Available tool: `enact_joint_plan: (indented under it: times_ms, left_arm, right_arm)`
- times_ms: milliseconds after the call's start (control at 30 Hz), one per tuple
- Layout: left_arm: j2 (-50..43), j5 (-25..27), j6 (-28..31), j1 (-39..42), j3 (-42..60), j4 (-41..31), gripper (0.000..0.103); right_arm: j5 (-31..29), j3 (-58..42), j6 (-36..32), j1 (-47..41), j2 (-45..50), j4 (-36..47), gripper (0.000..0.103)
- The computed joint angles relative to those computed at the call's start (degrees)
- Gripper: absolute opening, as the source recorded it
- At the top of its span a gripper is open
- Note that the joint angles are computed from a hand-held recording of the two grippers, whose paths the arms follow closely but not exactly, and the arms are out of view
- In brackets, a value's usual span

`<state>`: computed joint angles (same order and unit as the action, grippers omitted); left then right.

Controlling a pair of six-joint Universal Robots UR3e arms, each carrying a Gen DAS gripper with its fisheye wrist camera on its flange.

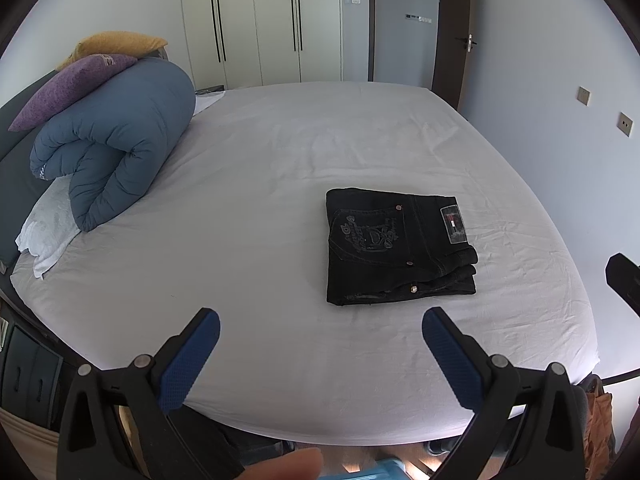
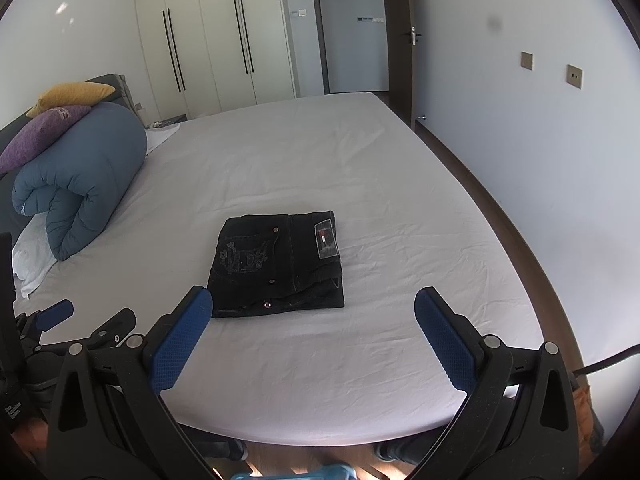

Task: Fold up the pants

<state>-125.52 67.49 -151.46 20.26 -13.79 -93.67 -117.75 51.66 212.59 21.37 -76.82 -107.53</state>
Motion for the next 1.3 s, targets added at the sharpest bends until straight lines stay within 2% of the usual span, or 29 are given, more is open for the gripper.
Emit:
enact_joint_plan:
  times_ms: [1300]
  left_arm:
    - [-0.15, 0.45, 0.09, -0.33, -0.93, -0.37, 0.103]
  right_arm:
    - [2.69, 0.53, 0.41, -0.73, 1.84, -0.68, 0.103]
